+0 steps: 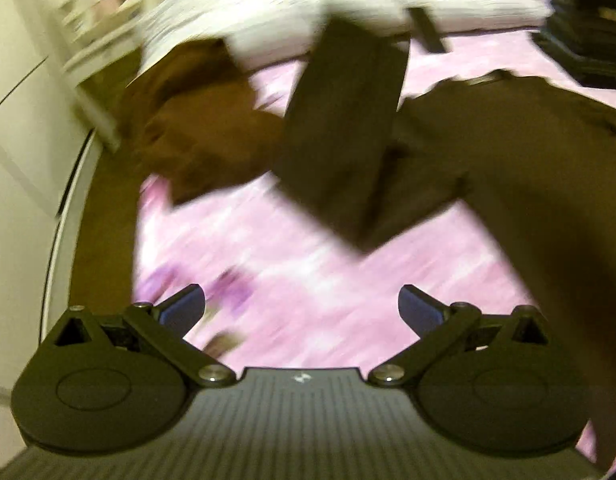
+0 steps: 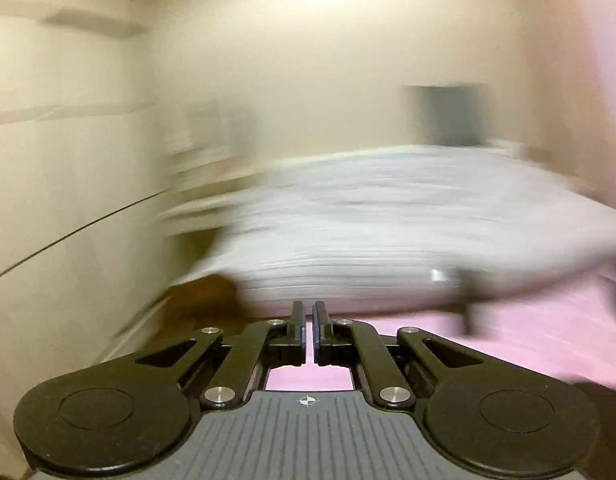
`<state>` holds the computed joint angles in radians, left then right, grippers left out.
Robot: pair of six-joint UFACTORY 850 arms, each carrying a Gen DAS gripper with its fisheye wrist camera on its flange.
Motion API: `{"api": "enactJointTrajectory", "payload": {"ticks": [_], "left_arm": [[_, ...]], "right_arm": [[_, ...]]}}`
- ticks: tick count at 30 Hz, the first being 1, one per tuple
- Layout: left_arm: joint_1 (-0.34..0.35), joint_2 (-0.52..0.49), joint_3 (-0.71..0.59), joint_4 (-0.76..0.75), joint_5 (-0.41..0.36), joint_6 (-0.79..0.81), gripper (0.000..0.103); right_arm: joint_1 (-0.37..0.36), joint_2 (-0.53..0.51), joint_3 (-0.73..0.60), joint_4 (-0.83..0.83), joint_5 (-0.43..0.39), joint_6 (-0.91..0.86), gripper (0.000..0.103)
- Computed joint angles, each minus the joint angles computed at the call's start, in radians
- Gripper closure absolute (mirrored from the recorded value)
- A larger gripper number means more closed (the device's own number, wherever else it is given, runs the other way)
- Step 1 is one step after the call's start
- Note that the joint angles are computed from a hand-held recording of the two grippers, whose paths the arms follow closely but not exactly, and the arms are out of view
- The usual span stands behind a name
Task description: Fold clothes
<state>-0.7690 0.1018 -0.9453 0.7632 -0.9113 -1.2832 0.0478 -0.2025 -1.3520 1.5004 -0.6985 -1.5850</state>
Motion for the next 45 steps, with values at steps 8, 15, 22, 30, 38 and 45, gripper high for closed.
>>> {"api": "enactJointTrajectory", "payload": {"ticks": [8,15,22,30,38,45], "left_arm": [[-0.032,-0.312,-0.287,-0.045,0.081,0.099,0.002],[-0.007,-0.424,-0.368,-0.077,0.014,0.221,0.002],[0.042,-0.402,-0.318,-0.002,0.053,0.207,0.002],[0.085,-0.338,-0.193,-0.041,0.112,0.175,0.002],[0.101,-0.291,-0.132,-0.063,0.110,0.174,0.002],[0.086,-0.292,-0.177,0.004,0.082,0.158,0.002]], "right_arm": [[-0.262,-0.275,-0.139,-0.580,0.056,0.636,0.100],[-0.199,-0.344,-0.181,-0.541,-0.220,0.549,0.099],[-0.025,-0.420,-0.244,-0.411,-0.323,0.521,0.019],[0.128,-0.594,-0.412,-0.511,-0.287,0.724,0.039],[0.146,-0.602,-0.400,-0.465,-0.210,0.816,0.101],[0.073,-0.447,-0.323,-0.219,-0.272,0.569,0.101]]}}
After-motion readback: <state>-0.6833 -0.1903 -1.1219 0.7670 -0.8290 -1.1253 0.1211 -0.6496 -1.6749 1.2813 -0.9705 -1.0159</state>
